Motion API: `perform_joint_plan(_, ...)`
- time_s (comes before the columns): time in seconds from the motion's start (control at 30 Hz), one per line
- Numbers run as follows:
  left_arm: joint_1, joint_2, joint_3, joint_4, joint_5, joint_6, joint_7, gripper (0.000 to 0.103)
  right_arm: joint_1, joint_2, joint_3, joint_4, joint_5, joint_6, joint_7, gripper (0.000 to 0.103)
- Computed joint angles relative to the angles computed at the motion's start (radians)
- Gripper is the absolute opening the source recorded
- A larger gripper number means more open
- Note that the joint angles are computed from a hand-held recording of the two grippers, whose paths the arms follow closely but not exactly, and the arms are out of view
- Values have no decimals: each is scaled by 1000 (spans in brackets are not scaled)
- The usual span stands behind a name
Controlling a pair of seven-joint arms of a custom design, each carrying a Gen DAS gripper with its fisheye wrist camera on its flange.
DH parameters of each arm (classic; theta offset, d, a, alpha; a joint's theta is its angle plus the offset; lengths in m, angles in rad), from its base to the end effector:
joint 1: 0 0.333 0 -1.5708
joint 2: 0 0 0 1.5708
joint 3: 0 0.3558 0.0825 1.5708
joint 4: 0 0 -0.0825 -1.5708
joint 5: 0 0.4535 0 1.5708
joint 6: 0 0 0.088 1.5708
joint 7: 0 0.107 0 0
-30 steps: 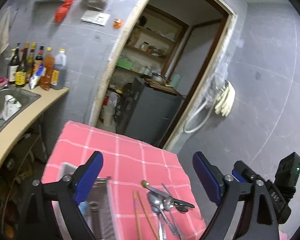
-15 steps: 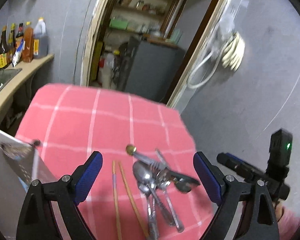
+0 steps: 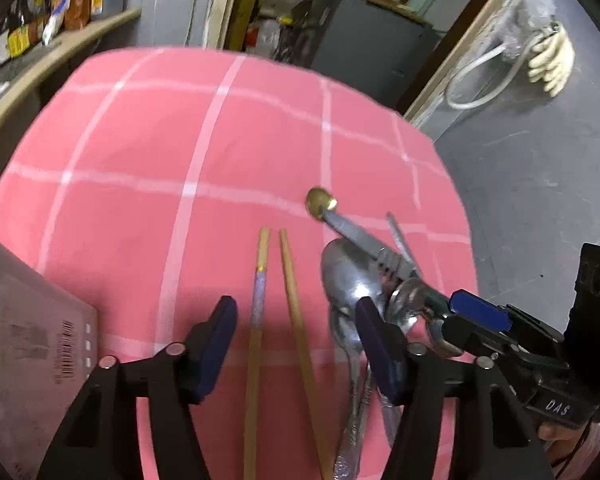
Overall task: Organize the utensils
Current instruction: 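Move both grippers back to the utensil pile, then grasp the wooden chopsticks with the left gripper while the right gripper grasps a silver spoon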
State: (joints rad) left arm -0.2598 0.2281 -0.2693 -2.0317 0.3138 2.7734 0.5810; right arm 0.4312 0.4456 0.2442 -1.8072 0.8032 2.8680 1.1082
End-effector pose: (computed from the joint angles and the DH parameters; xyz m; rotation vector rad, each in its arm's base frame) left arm 0.5936 -0.3533 0.3909 -2.2633 1.8120 -0.7711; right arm 0.6253 0.4244 0.3513 -1.9582 1.3483 0.0826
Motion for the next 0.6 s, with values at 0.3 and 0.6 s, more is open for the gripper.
perform_joint_plan(0.3,-7,44,-8,67,-17,-119,45,45,30,68,-44,108,-136,-127,30,35)
perform_joint_plan(0.6,-14,54,-10,110,-38,-215,76,19,25,69,-52,107,-165,-127,66,11)
